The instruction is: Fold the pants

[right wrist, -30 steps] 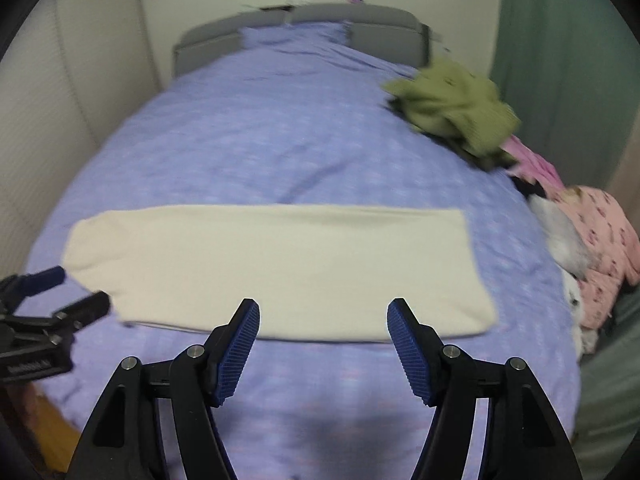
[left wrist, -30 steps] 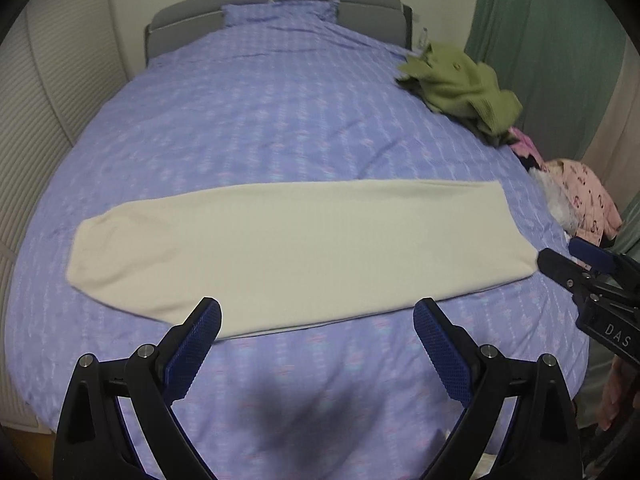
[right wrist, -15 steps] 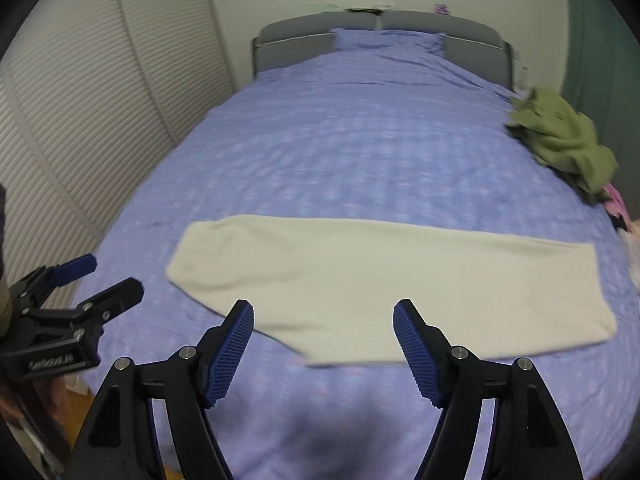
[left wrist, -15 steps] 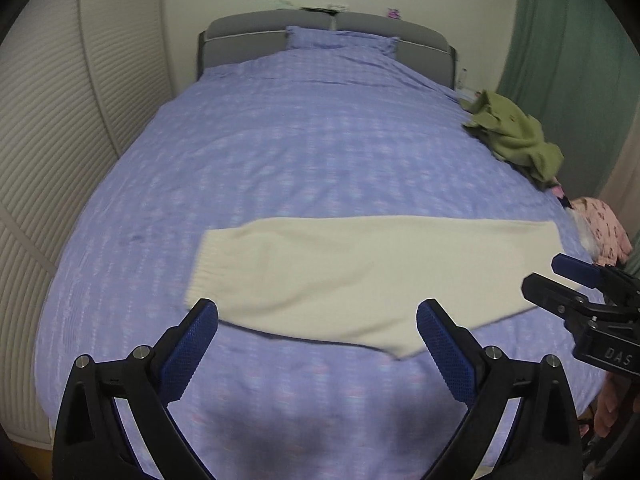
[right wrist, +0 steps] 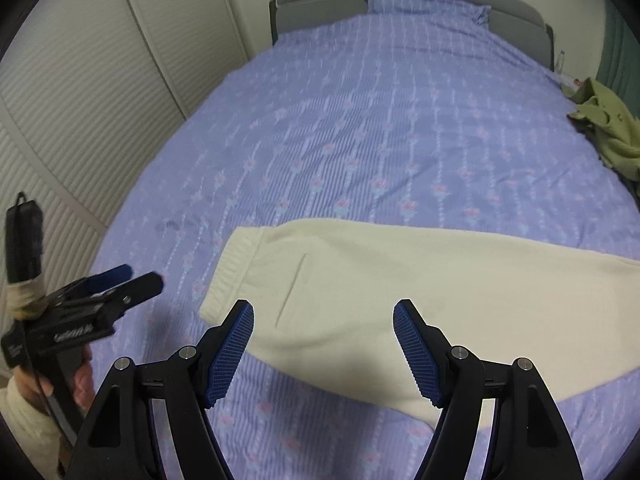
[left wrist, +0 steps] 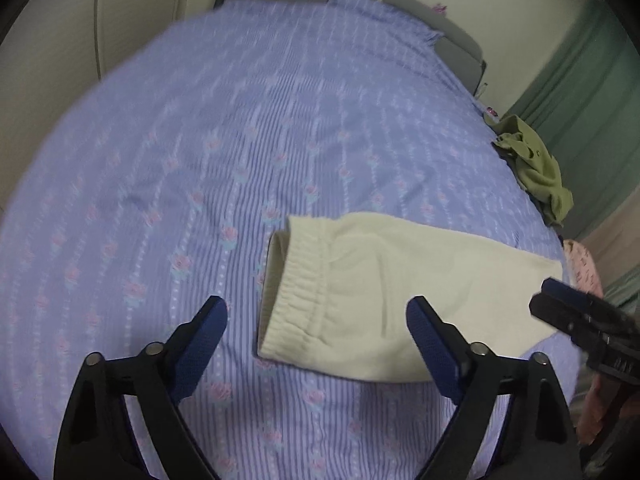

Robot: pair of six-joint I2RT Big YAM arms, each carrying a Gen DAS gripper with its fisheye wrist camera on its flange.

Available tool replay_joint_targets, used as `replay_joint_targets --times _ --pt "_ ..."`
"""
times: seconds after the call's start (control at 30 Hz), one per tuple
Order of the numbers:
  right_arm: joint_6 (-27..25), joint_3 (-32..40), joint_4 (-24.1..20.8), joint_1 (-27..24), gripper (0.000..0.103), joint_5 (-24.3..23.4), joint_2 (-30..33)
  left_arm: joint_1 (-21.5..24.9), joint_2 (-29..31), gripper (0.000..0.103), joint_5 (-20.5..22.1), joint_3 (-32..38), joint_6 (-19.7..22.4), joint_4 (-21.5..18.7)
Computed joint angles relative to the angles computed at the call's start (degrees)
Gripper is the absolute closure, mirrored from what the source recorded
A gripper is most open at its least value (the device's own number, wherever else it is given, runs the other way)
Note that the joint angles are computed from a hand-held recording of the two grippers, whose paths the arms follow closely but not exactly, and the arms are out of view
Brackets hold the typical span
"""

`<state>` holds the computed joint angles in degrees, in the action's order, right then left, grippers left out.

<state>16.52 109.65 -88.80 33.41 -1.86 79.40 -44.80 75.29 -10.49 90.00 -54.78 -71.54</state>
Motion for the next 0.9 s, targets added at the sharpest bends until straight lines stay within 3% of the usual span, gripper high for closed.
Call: replay_joint_targets --times 0.1,0.3,0.47,0.63,0.67,0.77,0.9 --pt "0.55 0.49 -0.88 0.79 0.030 0.67 2.98 4.05 0.23 0.019 7.12 -4.15 0.81 4.98" --pt "1.40 0.48 -2.36 1.54 0.030 0.05 6.17 8.97 3.29 0.019 15.61 -7.83 -0.80 12.63" --pt "2.20 -0.18 -2.06 1.53 0.030 -0.28 7.52 11.13 7.31 0.018 19.37 -8.36 -2.23 13.52" --pt "3.01 -1.05 -1.96 0.75 0.030 -0.65 7.95 11.20 7.47 0.019 22.37 -11.54 -4.95 18.14" --pt "3.07 -1.22 -1.91 0.53 0.030 -0.77 7.97 11.25 6.92 0.023 23.50 -12.49 -5.78 19.83" --pt "3.71 -2.01 -1.95 -0.35 0.030 -1.50 7.61 10.95 6.30 0.062 23.68 -12.76 -5.31 19.68" --pt "4.08 -2.41 -1.60 -0.93 0.030 -2.65 7.67 10.72 3.59 0.091 21.38 -12.35 -6.41 19.95"
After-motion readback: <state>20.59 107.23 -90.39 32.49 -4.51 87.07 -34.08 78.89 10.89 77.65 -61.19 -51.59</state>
